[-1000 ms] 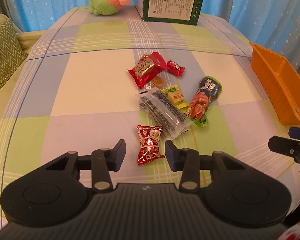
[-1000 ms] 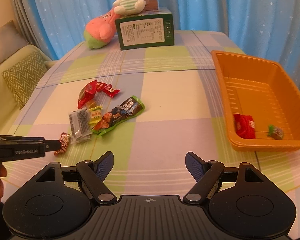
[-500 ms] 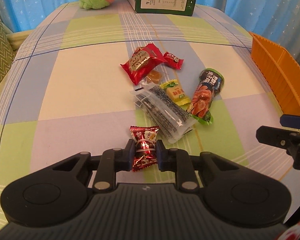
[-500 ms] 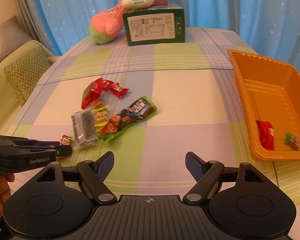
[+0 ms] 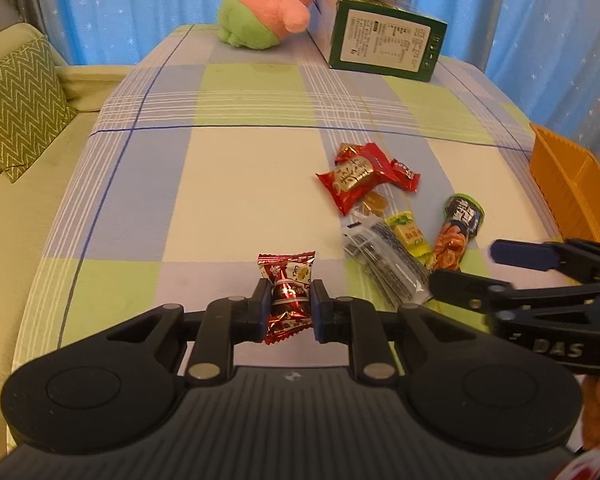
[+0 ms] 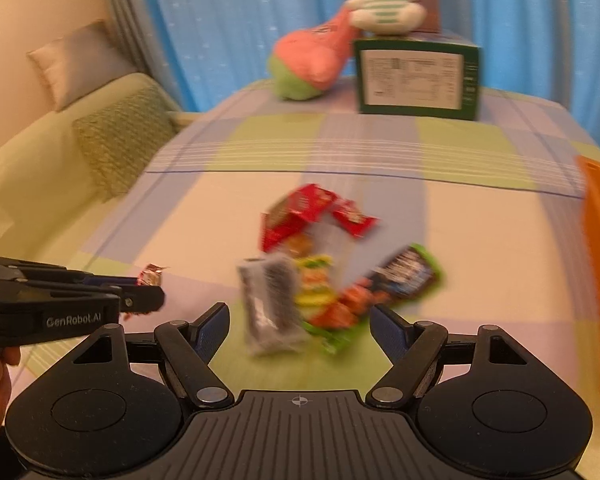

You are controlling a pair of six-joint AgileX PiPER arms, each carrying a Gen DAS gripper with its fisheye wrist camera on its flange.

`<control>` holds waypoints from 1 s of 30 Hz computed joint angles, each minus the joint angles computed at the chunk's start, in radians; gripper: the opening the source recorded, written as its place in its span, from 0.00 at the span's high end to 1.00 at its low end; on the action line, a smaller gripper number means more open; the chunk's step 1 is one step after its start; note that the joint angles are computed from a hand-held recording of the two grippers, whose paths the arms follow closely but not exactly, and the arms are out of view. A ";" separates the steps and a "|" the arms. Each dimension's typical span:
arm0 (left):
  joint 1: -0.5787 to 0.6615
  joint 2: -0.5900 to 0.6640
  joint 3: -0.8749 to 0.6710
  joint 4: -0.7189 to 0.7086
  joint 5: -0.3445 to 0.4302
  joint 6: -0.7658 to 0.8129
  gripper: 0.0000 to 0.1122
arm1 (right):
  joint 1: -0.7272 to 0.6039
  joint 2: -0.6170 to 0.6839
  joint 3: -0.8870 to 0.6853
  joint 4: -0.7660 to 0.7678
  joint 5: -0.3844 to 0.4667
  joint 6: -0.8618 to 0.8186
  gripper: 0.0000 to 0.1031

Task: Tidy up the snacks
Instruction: 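Grasp the red-white wrapped candy with the left tool while the right tool grasps the clear dark snack packet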

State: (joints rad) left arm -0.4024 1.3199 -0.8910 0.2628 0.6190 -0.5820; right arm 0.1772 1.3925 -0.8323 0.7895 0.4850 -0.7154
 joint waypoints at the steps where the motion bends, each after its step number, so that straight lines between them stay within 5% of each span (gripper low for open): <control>1: 0.008 -0.005 0.005 -0.008 -0.005 0.004 0.84 | 0.014 0.023 -0.014 0.012 -0.004 -0.011 0.34; 5: 0.033 -0.016 0.014 -0.037 -0.017 0.032 0.84 | 0.068 0.105 -0.059 0.019 -0.035 -0.031 0.39; 9: 0.052 -0.026 0.024 -0.058 -0.034 0.042 0.84 | 0.118 0.173 -0.101 -0.080 -0.067 0.040 0.50; 16: 0.065 -0.032 0.035 -0.076 -0.048 0.050 0.84 | 0.176 0.219 -0.112 -0.255 -0.117 0.200 0.55; 19: 0.060 -0.043 0.040 -0.074 -0.043 0.042 0.84 | 0.192 0.213 -0.107 -0.287 -0.129 0.235 0.63; 30: -0.054 -0.102 0.027 0.014 0.037 -0.090 0.84 | 0.165 -0.025 0.031 -0.343 -0.097 0.325 0.63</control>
State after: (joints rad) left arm -0.4565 1.2183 -0.8639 0.2769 0.6564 -0.6719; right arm 0.3425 1.3679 -0.8014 0.4463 0.3885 -0.3906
